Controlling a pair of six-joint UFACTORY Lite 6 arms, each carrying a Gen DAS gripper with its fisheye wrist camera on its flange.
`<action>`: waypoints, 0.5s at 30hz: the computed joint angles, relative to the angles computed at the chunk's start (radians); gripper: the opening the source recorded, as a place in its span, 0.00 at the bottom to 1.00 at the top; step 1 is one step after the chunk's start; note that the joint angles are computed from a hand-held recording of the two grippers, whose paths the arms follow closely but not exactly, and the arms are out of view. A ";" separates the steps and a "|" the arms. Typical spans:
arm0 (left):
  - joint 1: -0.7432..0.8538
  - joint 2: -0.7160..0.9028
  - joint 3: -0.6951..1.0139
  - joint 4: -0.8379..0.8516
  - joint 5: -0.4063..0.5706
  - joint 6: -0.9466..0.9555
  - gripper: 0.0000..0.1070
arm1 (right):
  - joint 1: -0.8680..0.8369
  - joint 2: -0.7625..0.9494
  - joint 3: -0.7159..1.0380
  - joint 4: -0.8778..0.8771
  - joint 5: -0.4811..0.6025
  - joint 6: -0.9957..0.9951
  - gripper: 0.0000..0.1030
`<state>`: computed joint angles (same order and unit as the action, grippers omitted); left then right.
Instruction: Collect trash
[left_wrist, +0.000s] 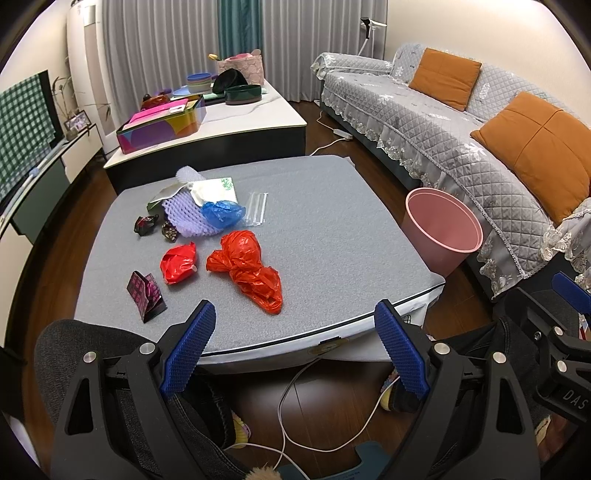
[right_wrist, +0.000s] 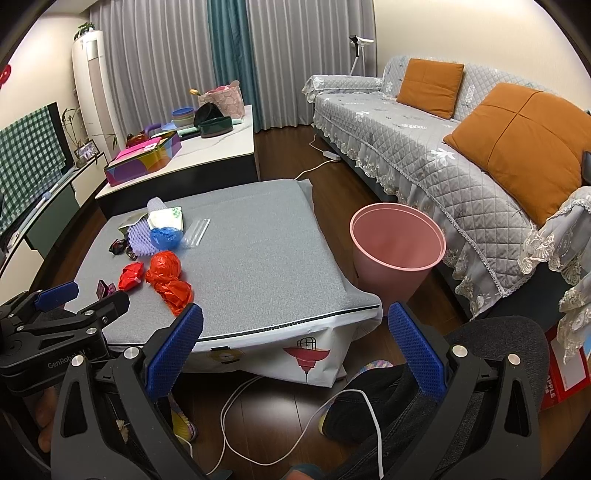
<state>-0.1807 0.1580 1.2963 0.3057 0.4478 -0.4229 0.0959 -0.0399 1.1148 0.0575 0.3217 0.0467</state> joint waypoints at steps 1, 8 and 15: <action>0.000 -0.001 -0.001 0.000 -0.001 -0.001 0.79 | 0.001 -0.001 -0.002 -0.003 -0.001 0.003 0.95; -0.004 0.009 0.015 0.001 0.007 0.000 0.79 | -0.020 0.004 0.039 0.053 0.039 -0.058 0.95; -0.009 0.019 0.032 0.008 0.013 -0.007 0.79 | -0.025 -0.008 0.031 0.057 0.039 -0.066 0.95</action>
